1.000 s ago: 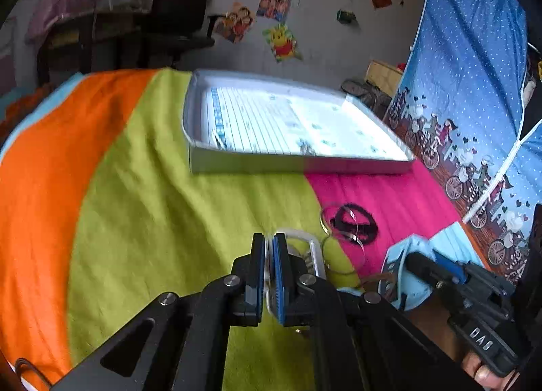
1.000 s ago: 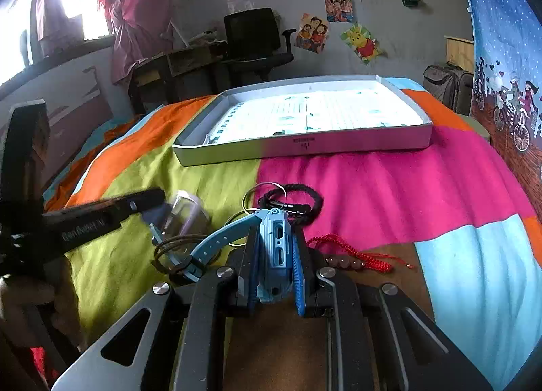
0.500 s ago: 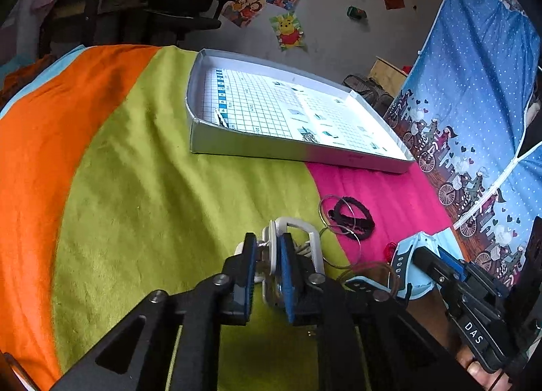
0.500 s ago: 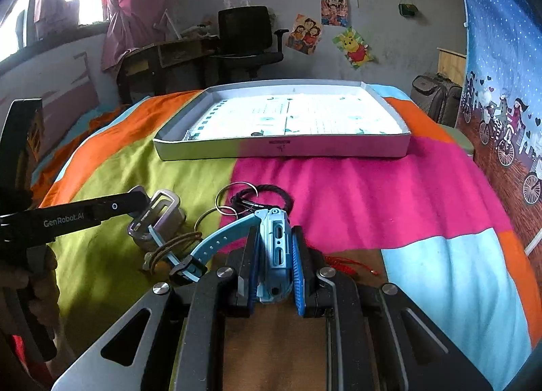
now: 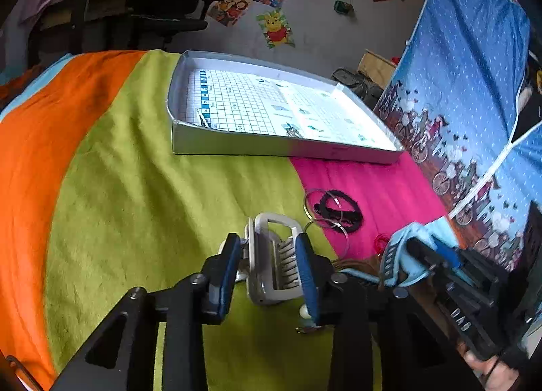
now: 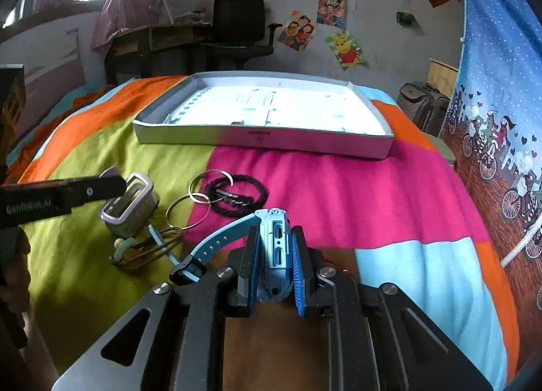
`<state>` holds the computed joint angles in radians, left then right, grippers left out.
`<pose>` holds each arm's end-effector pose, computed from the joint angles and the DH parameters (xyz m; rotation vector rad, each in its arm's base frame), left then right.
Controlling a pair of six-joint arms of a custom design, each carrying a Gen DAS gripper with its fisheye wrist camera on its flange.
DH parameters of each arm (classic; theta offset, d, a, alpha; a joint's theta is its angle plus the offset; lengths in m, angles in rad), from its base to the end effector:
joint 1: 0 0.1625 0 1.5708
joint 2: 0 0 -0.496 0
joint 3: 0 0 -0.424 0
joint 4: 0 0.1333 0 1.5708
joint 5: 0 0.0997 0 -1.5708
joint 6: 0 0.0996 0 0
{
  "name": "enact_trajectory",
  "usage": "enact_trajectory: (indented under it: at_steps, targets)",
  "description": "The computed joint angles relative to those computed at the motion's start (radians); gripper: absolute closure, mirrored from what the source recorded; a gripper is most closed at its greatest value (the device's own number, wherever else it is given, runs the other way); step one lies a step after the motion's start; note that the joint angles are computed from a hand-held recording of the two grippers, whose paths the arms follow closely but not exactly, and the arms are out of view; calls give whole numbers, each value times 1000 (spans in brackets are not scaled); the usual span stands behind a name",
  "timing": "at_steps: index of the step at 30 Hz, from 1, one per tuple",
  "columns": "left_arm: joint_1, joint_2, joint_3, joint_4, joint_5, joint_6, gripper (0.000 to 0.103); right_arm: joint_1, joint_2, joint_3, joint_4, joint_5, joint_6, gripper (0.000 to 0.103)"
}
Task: Organize jewelry
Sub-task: 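Lift and carry the clasp and smartwatch toward the white tray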
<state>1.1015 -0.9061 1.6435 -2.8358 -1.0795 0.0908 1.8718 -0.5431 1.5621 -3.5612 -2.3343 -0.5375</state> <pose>-0.1785 -0.7506 0.2421 0.5583 2.5883 -0.8254 0.2876 -0.7092 0.0995 0.4478 -2.0967 1.0001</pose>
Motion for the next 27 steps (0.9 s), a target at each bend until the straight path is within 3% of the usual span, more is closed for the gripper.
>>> enact_trajectory:
  at_steps: [4,6,8,15,16,22,25,27]
  targets:
    - [3,9,-13,39,37,-13,71,3,0,-6,-14,-41,-22,88]
    - [8,9,-15,40,31,-22,73,4,0,-8,-33,-63,-42,88]
    - [12,8,-13,25,15,-22,81,4,2,-13,-54,-84,-57,88]
    - [6,8,3,-20,7,20,82,2,-14,-6,-99,-104,-53,88]
    - [4,7,6,-27,7,22,82,4,-11,-11,-112,-113,-70,88]
    - [-12,-4,32,-67,-10,36,82,34,33,-73,-290,-173,-349,88]
    - [-23,-9,50,-84,-19,42,82,38,36,-91,-322,-207,-413,88]
    - [-33,-13,62,-94,-28,38,82,37,22,-85,-316,-215,-399,88]
